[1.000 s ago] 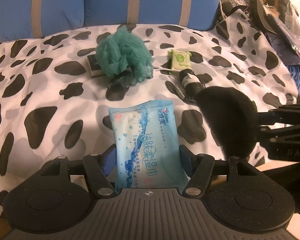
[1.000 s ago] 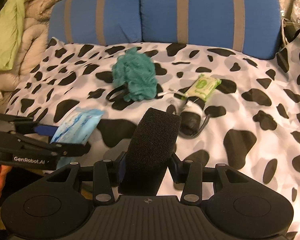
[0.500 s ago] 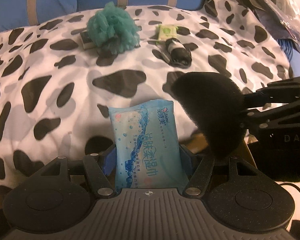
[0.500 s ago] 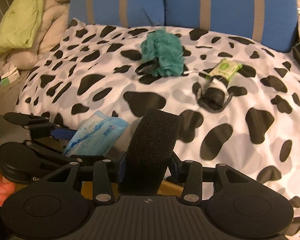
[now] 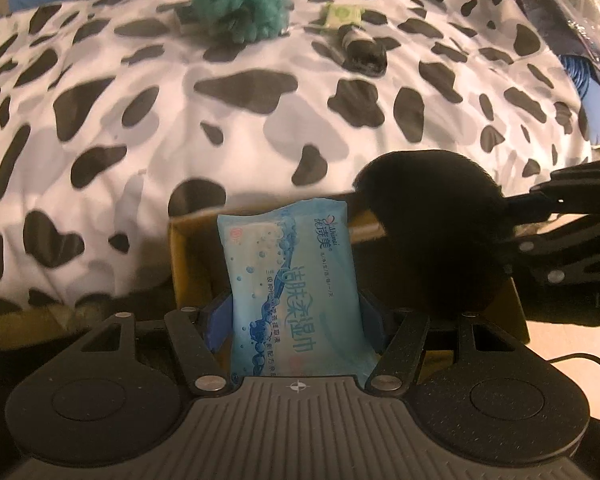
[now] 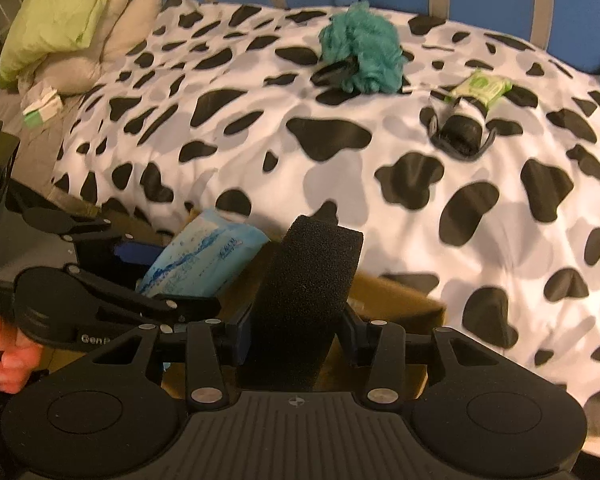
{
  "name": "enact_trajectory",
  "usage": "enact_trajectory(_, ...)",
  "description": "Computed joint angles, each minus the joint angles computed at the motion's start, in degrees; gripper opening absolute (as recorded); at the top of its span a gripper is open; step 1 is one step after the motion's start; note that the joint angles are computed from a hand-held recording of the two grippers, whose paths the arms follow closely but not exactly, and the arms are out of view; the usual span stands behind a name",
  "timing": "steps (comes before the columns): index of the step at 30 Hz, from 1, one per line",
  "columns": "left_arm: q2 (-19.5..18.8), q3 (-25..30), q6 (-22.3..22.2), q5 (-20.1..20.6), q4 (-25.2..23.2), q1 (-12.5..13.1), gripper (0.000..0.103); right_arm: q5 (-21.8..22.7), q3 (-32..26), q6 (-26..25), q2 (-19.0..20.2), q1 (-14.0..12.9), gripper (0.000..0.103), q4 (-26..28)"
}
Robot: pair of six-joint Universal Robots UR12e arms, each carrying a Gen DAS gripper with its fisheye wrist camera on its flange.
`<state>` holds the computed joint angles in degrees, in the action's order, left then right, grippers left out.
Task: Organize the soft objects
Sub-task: 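Carry the wipe pack and sponge to the cardboard box with both grippers, then open both grippers to drop the wipe pack and sponge into the box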
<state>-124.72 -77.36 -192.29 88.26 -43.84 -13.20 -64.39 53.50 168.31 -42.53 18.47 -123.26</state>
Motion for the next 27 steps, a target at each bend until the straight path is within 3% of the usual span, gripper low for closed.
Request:
enact_trajectory(15,-0.5,1.8,0.2,-0.4,-7.2,-0.4,0.066,-3.8,-1.8,-2.4,0.3,0.8,0.049,10.2)
enact_trajectory(19,-0.5,1.8,-1.4,-0.1,-6.8,-0.3,0.071,-4.7,-1.6,-2.2,0.3,0.9,0.076,9.3)
enact_trajectory(20,-0.5,1.7,-1.8,0.1,-6.4,-0.3,0.077,-4.7,-1.5,-2.1,0.2,0.9,0.079,8.9)
enact_trajectory(22,-0.4,1.6,-2.3,0.3,-5.9,-0.2,0.079,-4.8,-1.4,-1.8,0.2,0.9,0.089,8.3)
enact_trajectory(27,-0.5,1.8,-2.5,0.3,-6.3,-0.2,0.079,-6.4,-1.7,-1.0,0.4,1.0,0.1,7.8)
